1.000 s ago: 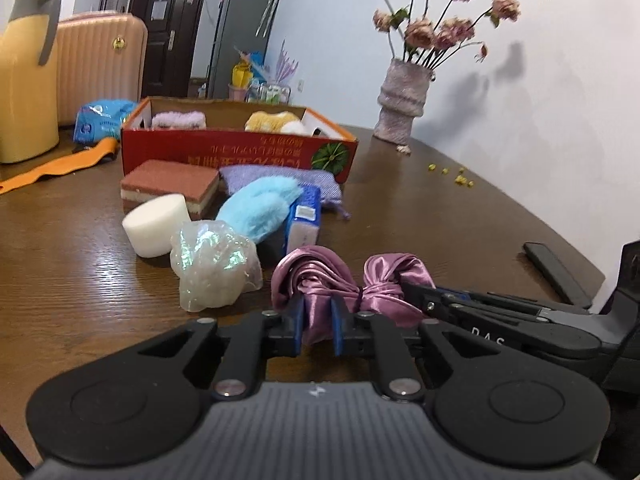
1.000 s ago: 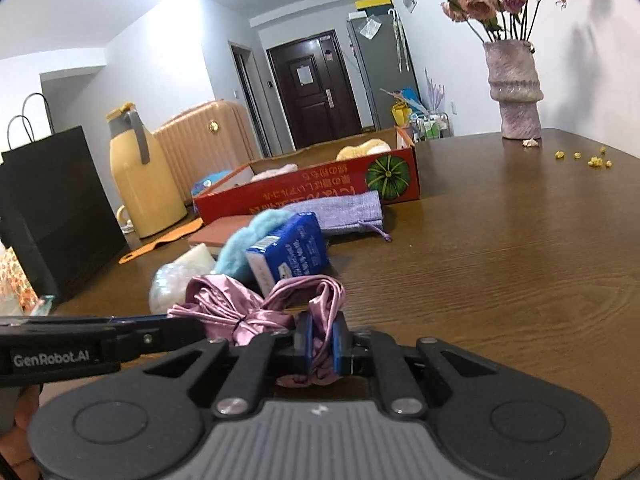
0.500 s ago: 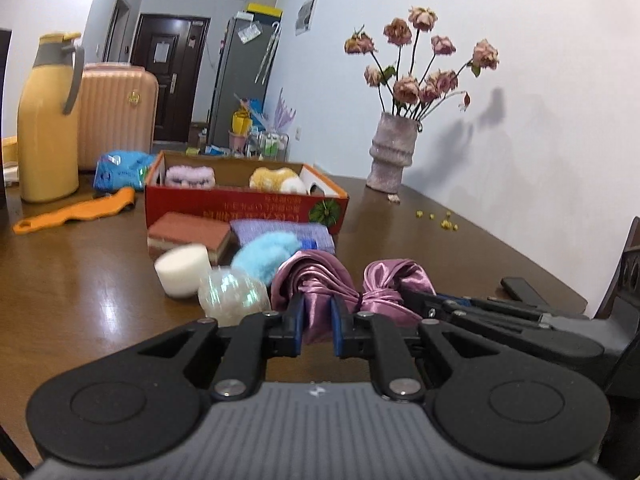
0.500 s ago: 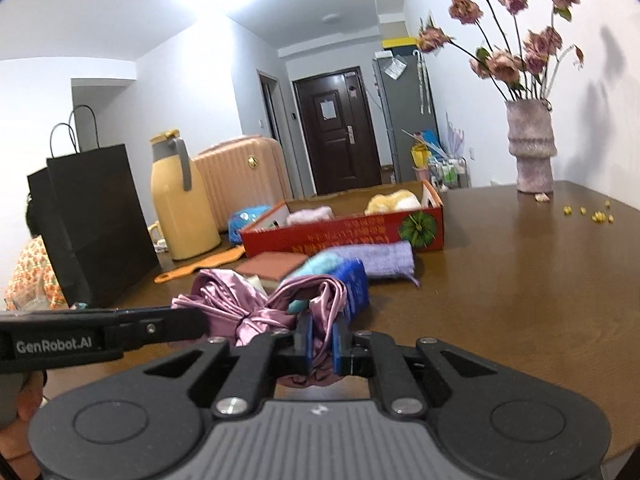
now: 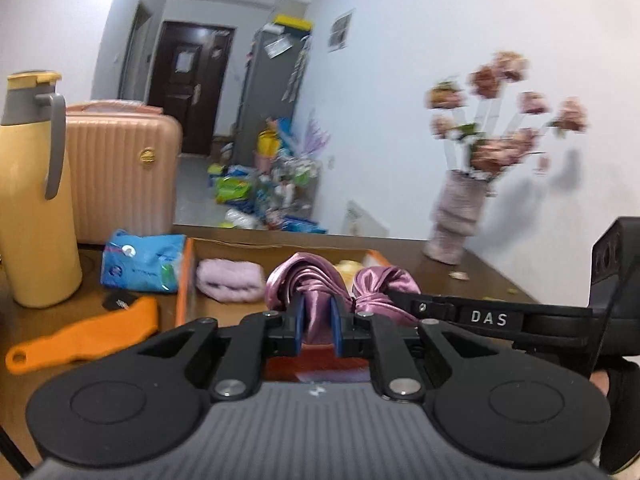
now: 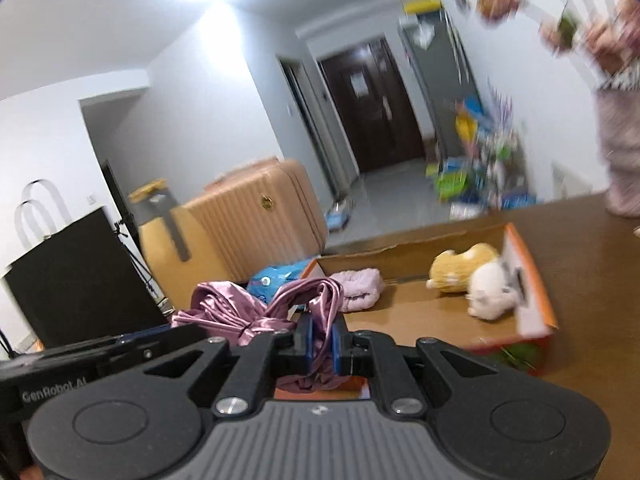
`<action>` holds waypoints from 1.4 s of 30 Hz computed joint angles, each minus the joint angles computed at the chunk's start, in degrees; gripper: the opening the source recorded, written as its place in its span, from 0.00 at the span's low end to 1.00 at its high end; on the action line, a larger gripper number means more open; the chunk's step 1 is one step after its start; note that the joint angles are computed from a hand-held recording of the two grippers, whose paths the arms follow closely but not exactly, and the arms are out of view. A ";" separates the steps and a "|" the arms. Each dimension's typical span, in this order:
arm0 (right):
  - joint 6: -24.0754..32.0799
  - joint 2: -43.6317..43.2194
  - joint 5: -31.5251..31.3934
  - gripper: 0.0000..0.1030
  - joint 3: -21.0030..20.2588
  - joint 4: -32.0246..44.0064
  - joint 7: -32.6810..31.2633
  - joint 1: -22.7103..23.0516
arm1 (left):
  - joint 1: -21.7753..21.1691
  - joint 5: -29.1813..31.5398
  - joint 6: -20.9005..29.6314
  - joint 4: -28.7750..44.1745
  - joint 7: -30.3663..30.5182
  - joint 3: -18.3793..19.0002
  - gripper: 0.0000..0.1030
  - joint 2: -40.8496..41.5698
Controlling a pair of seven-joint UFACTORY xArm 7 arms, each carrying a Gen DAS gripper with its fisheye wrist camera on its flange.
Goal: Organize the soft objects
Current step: 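Carry the pink scrunchie with both tools into the box and release, then withdraw both tools from the box back toward the pile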
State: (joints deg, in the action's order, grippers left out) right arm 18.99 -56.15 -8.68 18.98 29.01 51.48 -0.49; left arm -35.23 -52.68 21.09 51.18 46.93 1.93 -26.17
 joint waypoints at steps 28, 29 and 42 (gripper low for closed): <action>6.40 38.90 -10.01 0.46 -11.32 25.82 -2.26 1.57 | 17.60 29.85 -6.47 21.76 -18.49 -13.70 0.39 28.08; 7.48 36.13 -11.06 0.49 -10.45 24.77 -1.23 0.88 | 17.39 29.53 -7.13 20.45 -18.16 -13.39 0.42 26.54; 17.53 1.70 -19.79 0.82 2.16 10.30 -0.37 -6.69 | 2.28 17.73 -14.25 -0.37 -6.97 -1.33 0.80 1.34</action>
State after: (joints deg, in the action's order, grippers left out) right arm 36.51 -54.45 -28.47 21.14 39.30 51.11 -7.18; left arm -32.95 -34.95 6.84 50.81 39.96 0.60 -24.83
